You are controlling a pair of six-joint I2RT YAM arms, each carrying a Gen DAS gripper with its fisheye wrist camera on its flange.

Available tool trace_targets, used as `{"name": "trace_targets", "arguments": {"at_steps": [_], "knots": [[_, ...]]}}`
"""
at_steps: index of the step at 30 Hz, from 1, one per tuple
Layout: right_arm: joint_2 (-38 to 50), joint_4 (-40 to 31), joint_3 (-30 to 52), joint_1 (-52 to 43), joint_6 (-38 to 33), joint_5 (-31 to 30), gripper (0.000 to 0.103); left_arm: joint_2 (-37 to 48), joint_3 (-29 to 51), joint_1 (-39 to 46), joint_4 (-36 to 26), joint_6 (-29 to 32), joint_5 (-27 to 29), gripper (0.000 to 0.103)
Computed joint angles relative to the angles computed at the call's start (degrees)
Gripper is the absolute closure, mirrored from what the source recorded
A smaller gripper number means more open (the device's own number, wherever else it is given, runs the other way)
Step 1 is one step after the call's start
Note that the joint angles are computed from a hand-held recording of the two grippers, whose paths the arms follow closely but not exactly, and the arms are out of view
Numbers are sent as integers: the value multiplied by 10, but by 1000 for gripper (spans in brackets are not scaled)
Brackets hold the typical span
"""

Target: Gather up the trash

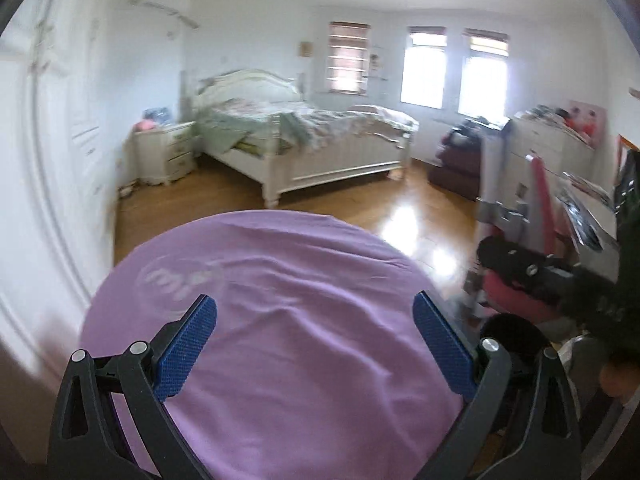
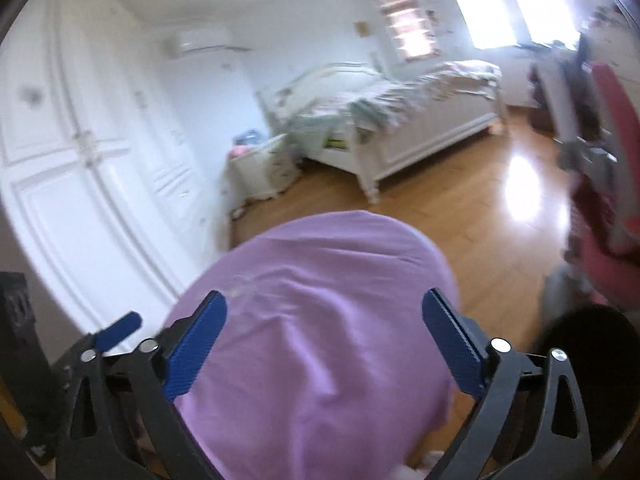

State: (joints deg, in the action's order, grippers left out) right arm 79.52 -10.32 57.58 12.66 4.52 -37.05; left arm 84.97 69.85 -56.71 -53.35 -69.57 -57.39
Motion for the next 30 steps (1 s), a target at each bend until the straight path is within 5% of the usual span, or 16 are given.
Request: {"name": "trace_targets", "arguments": {"at_steps": [16, 30], "knots": [[-18, -30, 57, 183, 46, 145, 5, -69, -49, -19, -227, -248, -31, 5], [-51, -20, 29, 172, 41, 141, 5, -53, -29, -61, -320, -349, -34, 5]]}}
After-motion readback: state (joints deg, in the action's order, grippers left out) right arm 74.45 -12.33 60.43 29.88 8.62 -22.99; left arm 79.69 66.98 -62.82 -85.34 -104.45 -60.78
